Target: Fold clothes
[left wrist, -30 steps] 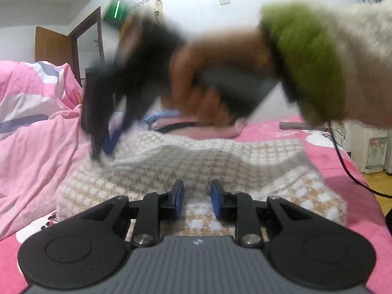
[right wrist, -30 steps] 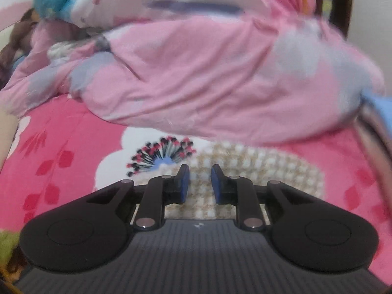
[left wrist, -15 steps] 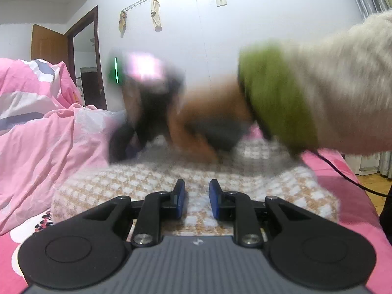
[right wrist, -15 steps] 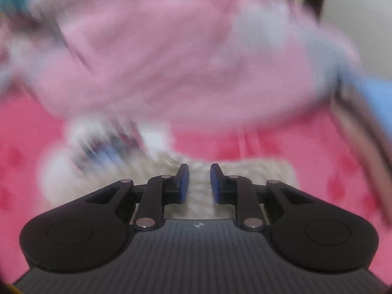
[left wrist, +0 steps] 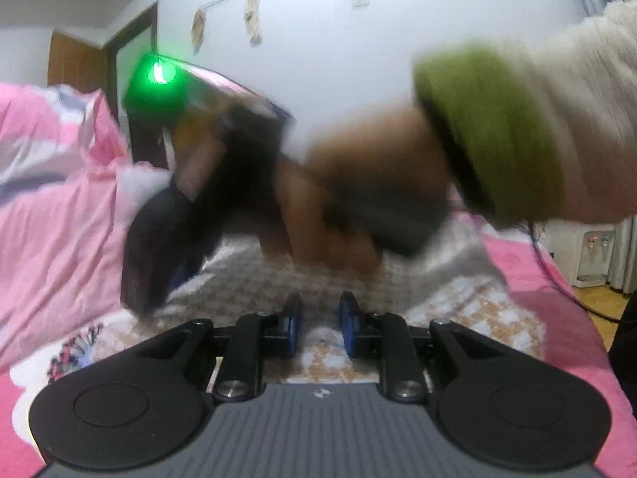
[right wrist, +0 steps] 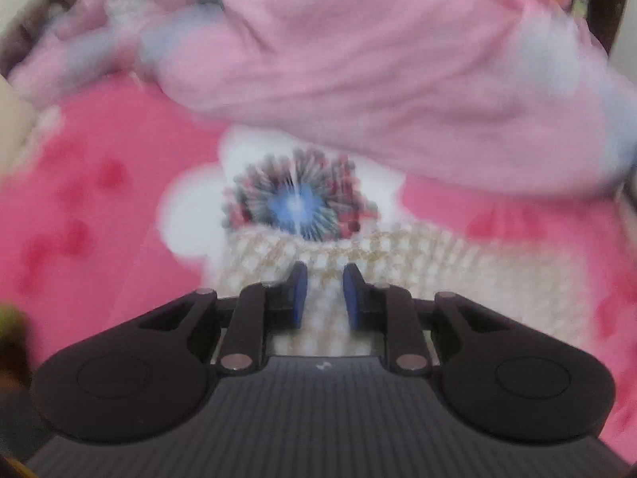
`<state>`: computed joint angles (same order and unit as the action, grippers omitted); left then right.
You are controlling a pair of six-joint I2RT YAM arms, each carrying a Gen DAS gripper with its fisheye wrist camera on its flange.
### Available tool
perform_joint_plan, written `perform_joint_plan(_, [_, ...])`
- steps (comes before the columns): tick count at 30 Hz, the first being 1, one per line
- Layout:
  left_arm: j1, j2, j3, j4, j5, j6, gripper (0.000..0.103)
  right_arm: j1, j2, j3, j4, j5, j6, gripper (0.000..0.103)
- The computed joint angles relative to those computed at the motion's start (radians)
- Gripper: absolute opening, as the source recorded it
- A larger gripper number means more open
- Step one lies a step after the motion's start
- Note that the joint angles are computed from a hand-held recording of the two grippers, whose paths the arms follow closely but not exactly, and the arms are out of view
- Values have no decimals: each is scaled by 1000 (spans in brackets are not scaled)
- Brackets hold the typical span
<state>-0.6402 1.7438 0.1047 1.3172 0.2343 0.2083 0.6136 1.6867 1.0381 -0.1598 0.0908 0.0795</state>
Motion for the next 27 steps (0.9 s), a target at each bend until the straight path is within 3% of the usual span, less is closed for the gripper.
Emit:
perform_joint_plan(4, [17, 9, -10, 28, 36, 7, 20, 26, 86, 64, -65, 34, 11, 19])
perform_joint_plan(7, [14, 39, -14, 69, 38, 20, 20, 9, -20, 69, -157, 14, 48, 19])
perform_joint_plan(11, [23, 58, -11, 83, 51, 21, 20, -30, -236, -16, -185, 66, 74, 20])
perform_joint_plan(14, [16, 62, -19, 94, 47, 22, 20, -94, -193, -100, -194, 13, 103, 20])
perform_joint_plan(17, [20, 36, -14, 56, 63, 28, 21, -61, -141, -258, 1, 96, 68, 20])
perform_joint_plan(19, [16, 48, -19, 78, 59, 33, 21, -99, -182, -230, -64, 36, 147, 20])
perform_joint_plan(23, [23, 31, -10, 53, 71, 28, 21, -59, -355, -249, -163, 72, 145, 20])
perform_joint_plan(25, [26, 10, -4, 25, 78, 25, 21, -60, -470, -300, -172, 57, 161, 20])
perform_joint_plan(27, [34, -2, 1, 5, 92, 25, 21, -78, -443, -362, -124, 31, 183, 20])
